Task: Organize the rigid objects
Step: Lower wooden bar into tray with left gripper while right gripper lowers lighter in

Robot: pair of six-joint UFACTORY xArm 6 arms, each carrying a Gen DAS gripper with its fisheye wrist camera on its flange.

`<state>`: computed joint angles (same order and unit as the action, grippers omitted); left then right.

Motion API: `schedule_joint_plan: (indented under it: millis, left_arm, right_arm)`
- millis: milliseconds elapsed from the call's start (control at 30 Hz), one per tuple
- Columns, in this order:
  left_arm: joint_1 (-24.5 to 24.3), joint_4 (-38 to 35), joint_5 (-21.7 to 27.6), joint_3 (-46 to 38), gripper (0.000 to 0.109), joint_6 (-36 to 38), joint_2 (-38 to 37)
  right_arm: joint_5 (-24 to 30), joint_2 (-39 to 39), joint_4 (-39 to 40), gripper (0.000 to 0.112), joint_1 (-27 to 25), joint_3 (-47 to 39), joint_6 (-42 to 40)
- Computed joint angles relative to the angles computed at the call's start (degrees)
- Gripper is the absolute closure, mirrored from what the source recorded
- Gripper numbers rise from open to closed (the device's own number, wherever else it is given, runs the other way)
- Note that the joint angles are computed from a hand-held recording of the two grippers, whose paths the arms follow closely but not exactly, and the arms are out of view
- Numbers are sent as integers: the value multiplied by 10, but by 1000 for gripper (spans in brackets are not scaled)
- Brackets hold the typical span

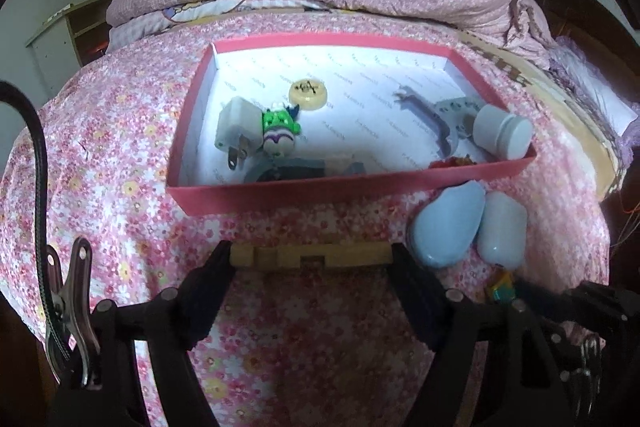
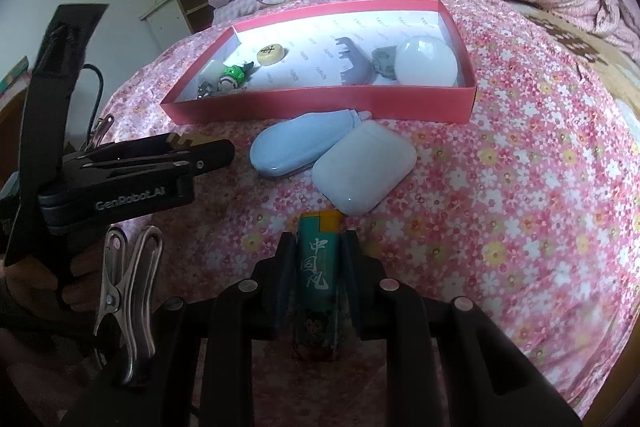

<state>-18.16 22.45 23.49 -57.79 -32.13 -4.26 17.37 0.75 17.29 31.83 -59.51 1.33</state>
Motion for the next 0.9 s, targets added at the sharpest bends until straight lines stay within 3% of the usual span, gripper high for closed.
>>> schedule_joint_plan:
  millis: [233,433,900]
  left_arm:
    - [9,-32,-23,3,28,32,-15]
    - [12,-33,-27,-13,28,42,-10]
    - [26,-117,-28,-112,28,117,63]
  right_arm:
    - [7,-1,55,88,3,-16,-51]
    - [23,13,39,88,-1,-52,-48]
    - [51,92,-21,88,-19,-188,-11]
